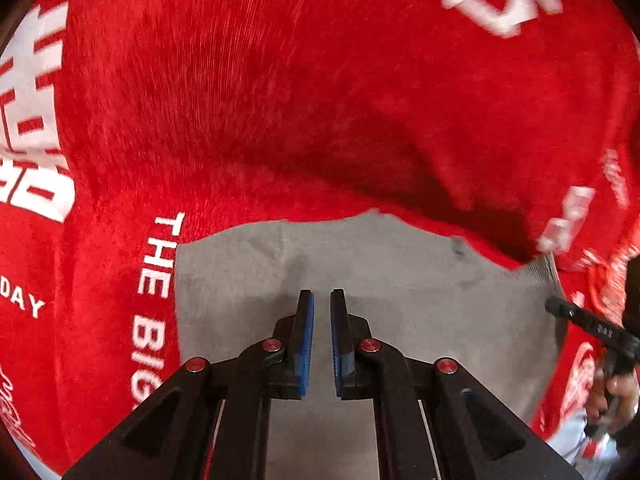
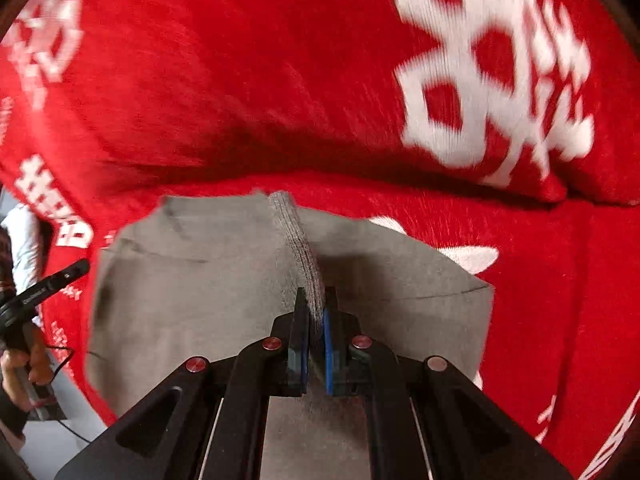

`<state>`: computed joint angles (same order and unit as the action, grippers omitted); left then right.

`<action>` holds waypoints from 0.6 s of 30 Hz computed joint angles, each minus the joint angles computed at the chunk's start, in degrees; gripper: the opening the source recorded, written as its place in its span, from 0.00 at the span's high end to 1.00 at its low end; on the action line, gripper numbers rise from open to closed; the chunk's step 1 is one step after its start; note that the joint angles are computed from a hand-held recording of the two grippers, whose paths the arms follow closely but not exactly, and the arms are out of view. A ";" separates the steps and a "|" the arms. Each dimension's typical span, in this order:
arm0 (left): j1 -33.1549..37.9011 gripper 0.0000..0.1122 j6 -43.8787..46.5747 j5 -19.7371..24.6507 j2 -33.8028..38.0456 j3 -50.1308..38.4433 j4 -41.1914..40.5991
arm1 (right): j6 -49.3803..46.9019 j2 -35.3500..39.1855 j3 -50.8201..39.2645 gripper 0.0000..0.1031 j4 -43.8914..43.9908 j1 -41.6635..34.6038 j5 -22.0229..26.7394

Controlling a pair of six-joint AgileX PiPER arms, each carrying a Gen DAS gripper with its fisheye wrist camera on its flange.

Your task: Fold small clothes

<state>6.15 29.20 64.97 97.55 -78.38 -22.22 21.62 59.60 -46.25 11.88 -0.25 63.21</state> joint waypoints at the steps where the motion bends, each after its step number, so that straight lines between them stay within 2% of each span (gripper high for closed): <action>1: -0.95 0.91 -1.47 -1.63 1.23 0.30 0.99 | -2.19 1.46 2.05 0.94 1.47 -1.69 -1.62; 5: -3.93 0.91 -8.05 -6.53 5.18 1.25 7.44 | -10.38 1.98 6.49 0.92 9.76 -9.75 -2.51; 6: -3.73 0.91 -9.05 -5.93 5.97 0.72 7.93 | -12.30 1.59 6.89 0.91 11.60 -11.90 -1.84; 9: -2.65 0.90 -8.37 -3.42 6.18 -0.86 7.57 | -18.56 1.55 7.57 0.80 16.18 -17.32 1.00; 10: -2.88 0.86 -8.80 -2.41 6.27 -1.60 8.83 | -20.10 1.52 7.58 0.77 17.19 -18.40 1.71; 11: -3.27 0.58 -9.19 -1.41 6.47 -2.44 10.11 | -21.06 1.54 7.45 0.68 17.86 -18.94 2.19; 12: -3.63 0.21 -9.15 -1.82 5.86 -2.38 11.12 | -21.46 1.68 7.23 0.61 18.09 -19.07 2.32; 13: -4.00 0.13 -9.32 -3.69 4.56 -1.42 11.87 | -21.46 1.79 6.93 0.60 18.16 -18.58 2.04; 14: -4.38 0.13 -8.87 -5.48 2.05 0.89 12.55 | -21.64 2.05 6.71 0.60 18.31 -18.29 1.81; 18: -6.18 0.13 -8.50 -3.64 4.97 -0.95 11.88 | -18.71 3.64 6.45 0.60 17.18 -13.86 -1.89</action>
<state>-0.03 20.70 61.34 102.52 -79.33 -10.34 2.90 63.25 -39.80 29.07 -14.11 61.31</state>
